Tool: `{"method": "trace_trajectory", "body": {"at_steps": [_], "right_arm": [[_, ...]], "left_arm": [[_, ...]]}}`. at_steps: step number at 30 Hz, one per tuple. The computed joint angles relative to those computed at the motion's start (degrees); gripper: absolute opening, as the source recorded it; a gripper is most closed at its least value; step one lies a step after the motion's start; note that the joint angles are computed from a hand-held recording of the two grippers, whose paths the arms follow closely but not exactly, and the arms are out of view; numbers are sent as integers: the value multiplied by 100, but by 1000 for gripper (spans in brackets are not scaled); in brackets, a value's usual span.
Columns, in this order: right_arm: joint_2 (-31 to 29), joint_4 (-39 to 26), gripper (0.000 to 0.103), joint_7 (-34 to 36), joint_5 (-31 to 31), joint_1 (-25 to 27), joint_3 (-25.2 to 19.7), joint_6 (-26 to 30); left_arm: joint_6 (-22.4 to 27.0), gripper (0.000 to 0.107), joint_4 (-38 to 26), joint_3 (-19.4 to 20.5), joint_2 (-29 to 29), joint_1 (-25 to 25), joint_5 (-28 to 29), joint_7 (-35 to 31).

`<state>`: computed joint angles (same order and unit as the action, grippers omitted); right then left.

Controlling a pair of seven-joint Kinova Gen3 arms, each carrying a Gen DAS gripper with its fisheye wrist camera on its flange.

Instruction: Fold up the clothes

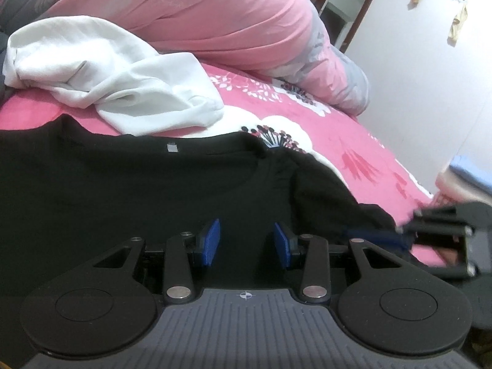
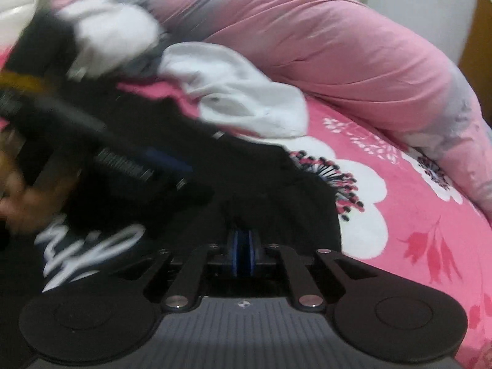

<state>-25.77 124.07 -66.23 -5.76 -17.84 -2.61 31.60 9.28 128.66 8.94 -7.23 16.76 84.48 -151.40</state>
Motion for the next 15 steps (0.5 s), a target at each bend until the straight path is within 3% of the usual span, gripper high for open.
{"method": "trace_trajectory", "body": {"at_steps": [4,9,13,15], "right_arm": [[-342,-83,23,472,-656,-595,1022,329],[-308,-231,34,471,-1420,-422,2046,323],[439,-552,42,333,-1723,76,2526,613],[885,-759,43,324,-2125,99,3026,1037]], "left_arm": [[-88,39,0,49,9,16,73,-93],[-81,39,32,107,2,-55,365,-402],[41,40,95,325,-10,-357,935,-949],[115,40,120,460,-14,-537,1148,-1145]]}}
